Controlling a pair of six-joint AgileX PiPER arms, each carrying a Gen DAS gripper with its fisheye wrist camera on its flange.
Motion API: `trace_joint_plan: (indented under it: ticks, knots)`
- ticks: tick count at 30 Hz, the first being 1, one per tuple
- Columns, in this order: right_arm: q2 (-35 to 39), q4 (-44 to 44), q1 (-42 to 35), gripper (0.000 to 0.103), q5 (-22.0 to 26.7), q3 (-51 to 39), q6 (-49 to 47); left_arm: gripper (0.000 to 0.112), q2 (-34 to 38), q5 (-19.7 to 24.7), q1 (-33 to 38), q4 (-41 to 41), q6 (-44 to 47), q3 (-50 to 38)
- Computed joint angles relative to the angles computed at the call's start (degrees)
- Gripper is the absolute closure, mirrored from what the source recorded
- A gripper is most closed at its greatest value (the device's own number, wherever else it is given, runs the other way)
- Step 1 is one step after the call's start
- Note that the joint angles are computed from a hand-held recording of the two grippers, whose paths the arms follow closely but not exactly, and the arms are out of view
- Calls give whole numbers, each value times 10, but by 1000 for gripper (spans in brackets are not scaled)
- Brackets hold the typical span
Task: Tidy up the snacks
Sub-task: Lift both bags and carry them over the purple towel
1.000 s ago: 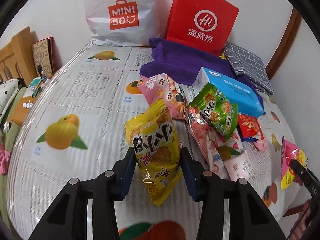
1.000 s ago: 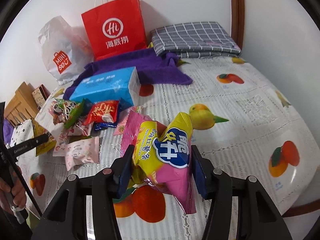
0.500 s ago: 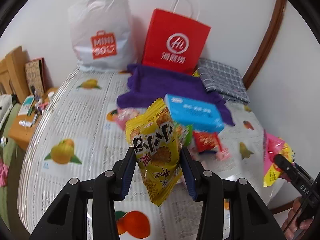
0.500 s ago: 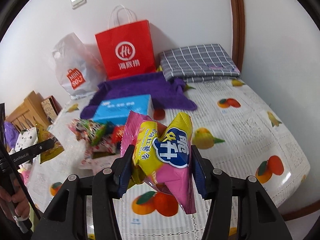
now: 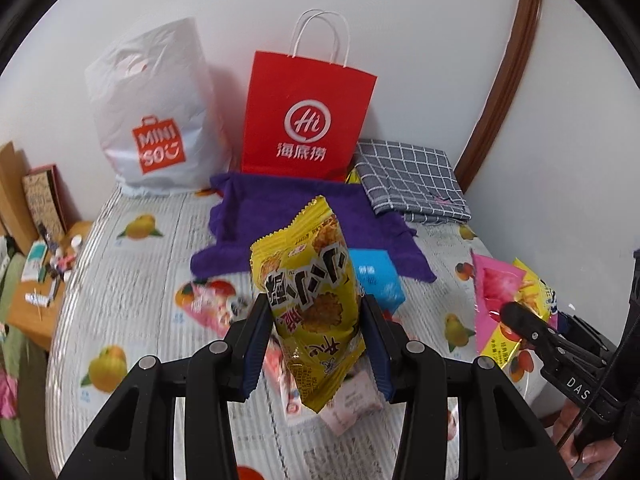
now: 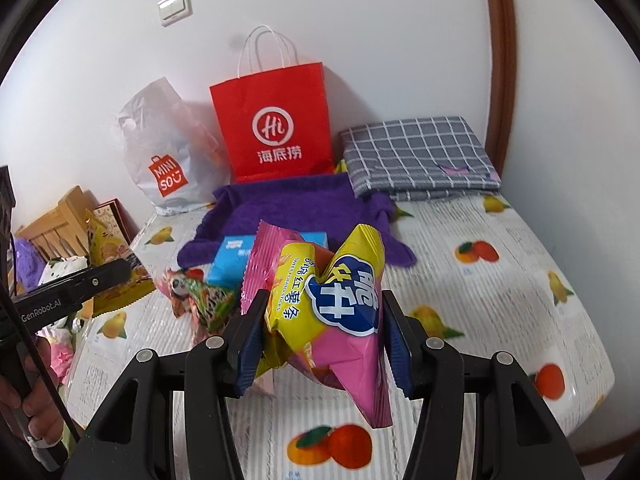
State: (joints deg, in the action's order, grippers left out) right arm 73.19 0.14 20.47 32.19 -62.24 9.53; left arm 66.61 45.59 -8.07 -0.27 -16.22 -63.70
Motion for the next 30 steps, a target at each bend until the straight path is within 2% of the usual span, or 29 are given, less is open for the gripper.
trace_joint_plan:
  ticks: [9, 14, 30]
  knots:
    - [87, 60, -5, 50, 21, -135, -89, 70, 76, 18, -4, 35, 5, -102]
    - [153, 70, -10, 50, 48, -229, -112, 70, 123, 25, 29, -15, 55, -149]
    - [331, 105, -24, 50, 152, -504, -145, 70, 255, 56, 86, -89, 140, -302]
